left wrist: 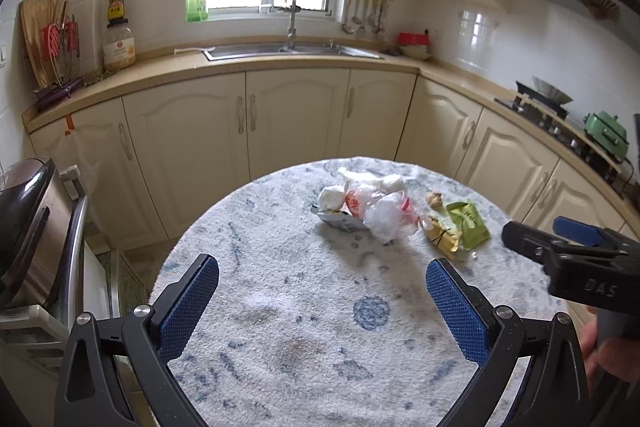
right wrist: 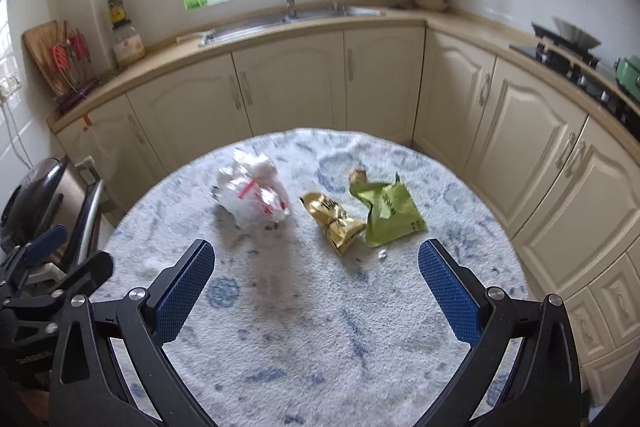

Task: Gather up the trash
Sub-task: 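Grasp the gold snack wrapper with the right tool while the left tool grasps the clear plastic bags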

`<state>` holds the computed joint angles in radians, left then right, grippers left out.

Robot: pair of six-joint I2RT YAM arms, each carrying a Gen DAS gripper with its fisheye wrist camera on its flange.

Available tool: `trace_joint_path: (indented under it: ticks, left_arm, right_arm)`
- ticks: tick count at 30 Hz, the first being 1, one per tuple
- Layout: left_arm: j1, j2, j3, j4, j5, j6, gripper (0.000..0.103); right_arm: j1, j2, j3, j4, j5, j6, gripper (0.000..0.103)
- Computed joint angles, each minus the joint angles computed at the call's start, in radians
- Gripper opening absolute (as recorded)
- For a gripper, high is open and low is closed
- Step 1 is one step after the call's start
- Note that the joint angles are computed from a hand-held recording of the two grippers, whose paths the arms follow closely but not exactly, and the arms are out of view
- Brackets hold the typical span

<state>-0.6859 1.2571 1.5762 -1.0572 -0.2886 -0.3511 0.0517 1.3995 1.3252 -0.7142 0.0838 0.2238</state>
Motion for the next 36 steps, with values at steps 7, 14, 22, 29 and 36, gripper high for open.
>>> trace_joint_path:
  ticks: [7,14,22,29,36]
  left_arm:
    - [0.041,0.153,0.019,0.078,0.049,0.026,0.102]
    - [0.058,0.310,0.094,0.131,0.071,0.034,0.102]
    - [0.060,0.496,0.237,0.179,0.082,0.096,0.102]
    - [0.055,0.655,0.392,0.185,0.076,0.175,0.102]
    - [0.055,0.704,0.405,0.232,0.090,0.228,0.102]
  right_arm:
    - [-0.087,0.253,0.051,0.086,-0.122,-0.052,0.085]
    - [-0.101,0.461,0.172,0.124,-0.136,-0.104,0.074]
    - [-0.140,0.468,0.148,0.165,-0.169,-0.151,0.032]
    - [-0.155,0.470,0.151,0.166,-0.207,-0.191,0.037]
    - [-0.146,0.533,0.223,0.153,-0.238,-0.235,0.035]
